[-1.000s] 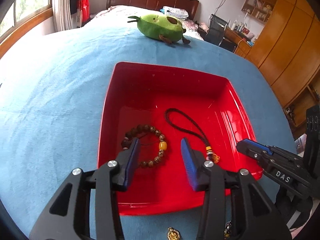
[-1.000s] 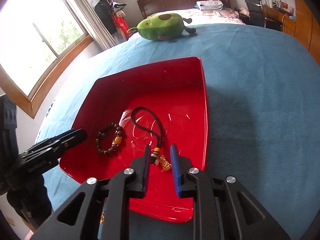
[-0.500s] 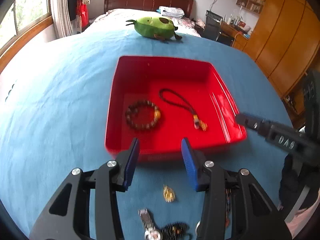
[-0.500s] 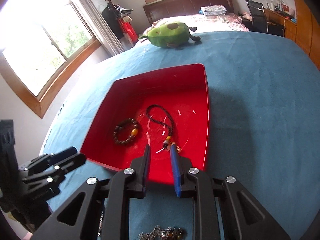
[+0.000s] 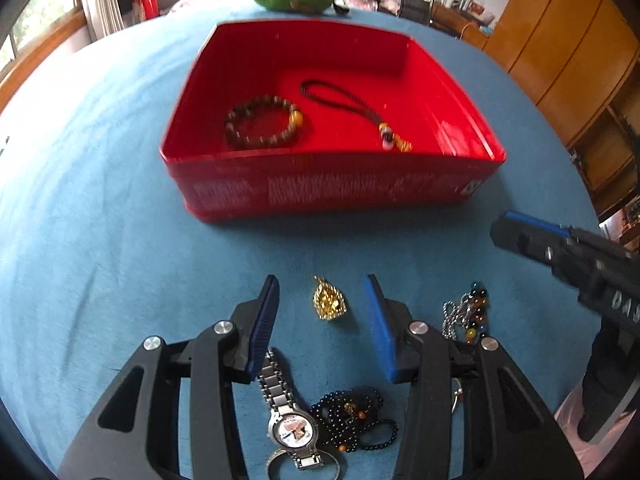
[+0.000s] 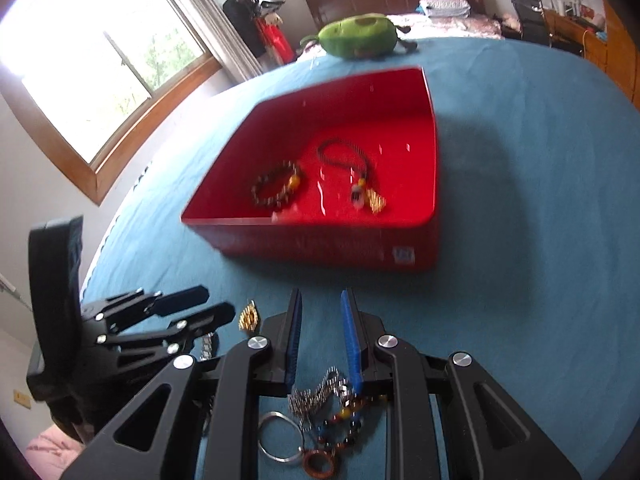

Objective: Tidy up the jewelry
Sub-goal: 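Lower the left tool onto the gold pendant and close it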

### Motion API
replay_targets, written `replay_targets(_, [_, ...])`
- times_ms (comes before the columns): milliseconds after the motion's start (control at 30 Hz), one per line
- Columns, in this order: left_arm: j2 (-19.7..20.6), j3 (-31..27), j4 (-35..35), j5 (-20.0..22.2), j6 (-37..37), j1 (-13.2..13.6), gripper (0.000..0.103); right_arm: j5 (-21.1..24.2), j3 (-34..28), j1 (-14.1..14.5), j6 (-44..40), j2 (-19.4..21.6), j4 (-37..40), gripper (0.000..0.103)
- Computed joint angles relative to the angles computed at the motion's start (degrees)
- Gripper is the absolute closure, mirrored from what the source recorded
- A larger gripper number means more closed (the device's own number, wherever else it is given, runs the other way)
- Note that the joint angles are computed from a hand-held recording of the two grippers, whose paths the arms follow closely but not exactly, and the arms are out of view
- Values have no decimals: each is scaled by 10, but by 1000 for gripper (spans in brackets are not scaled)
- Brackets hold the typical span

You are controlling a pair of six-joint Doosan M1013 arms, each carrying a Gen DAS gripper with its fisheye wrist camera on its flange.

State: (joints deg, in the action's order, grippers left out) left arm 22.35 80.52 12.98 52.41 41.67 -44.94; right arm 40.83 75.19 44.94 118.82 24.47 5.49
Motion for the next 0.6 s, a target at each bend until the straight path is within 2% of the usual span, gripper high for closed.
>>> replay_targets(200, [10,-5,-20,9,-1,5,60,-12,20,-2,16,-5,-2,82])
replay_targets(600, [22,-12,-63,12,20,11,62,0,14,1,8,1,0,82])
